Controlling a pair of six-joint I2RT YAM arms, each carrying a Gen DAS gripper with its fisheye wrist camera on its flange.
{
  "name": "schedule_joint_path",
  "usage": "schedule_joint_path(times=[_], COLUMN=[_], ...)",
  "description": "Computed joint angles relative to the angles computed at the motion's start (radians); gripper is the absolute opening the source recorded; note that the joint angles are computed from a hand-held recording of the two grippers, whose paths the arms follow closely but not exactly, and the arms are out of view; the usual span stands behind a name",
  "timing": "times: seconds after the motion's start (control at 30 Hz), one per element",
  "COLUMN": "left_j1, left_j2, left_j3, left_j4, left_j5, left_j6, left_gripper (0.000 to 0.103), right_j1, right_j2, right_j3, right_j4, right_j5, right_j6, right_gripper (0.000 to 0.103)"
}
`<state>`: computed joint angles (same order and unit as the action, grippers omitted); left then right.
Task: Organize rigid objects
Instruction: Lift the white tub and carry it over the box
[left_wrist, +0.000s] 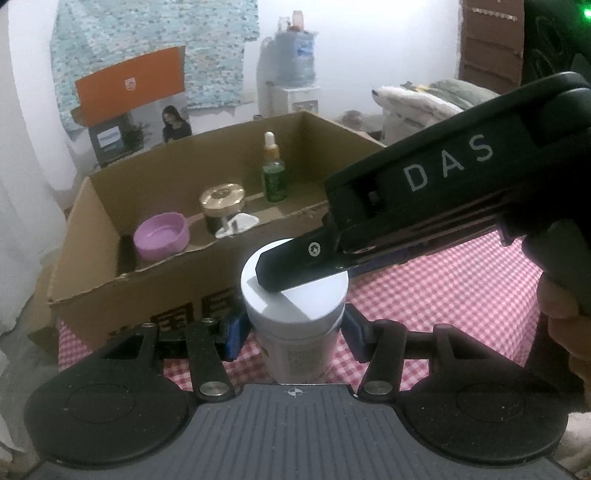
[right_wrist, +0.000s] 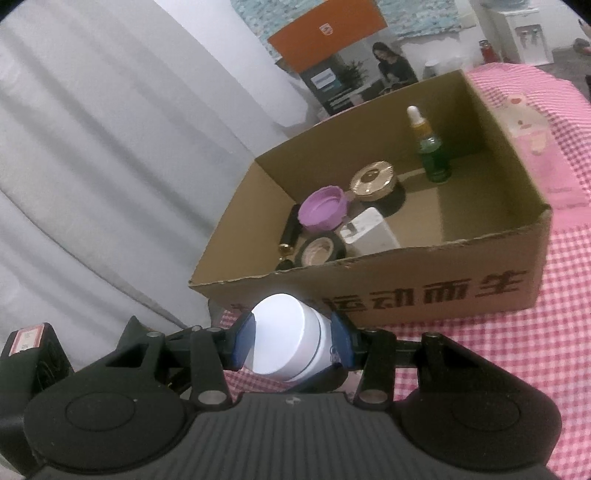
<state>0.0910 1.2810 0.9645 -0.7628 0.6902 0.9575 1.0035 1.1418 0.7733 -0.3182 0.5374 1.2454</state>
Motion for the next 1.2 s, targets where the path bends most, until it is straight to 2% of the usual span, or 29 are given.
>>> schedule_joint_path(times=[0.2,0.73,1.2], left_j1=[-0.027,-0.035,0.085], left_j2=[0.004,-0.006,-0.124], left_j3=[-0.014,-0.023,0.017], left_j4=[0.024,0.032,-0.093], left_j5=[-0.024,-0.031,0.082], left_j6=[-0.014,-0.017,0.076], left_gripper=[0.053,0.053,0.053], right_j1=[-0.009,-0.002,0.122], right_j2=[-0.026,-0.017,-0.041], right_j3=[-0.051,-0.049,0.056], right_j4=[0.031,0.039,-0.067], right_j5=[-0.014,-0.005,0.127], right_j6=[0.022,0.017,-0.005], right_gripper=[0.050,0.050,0.050])
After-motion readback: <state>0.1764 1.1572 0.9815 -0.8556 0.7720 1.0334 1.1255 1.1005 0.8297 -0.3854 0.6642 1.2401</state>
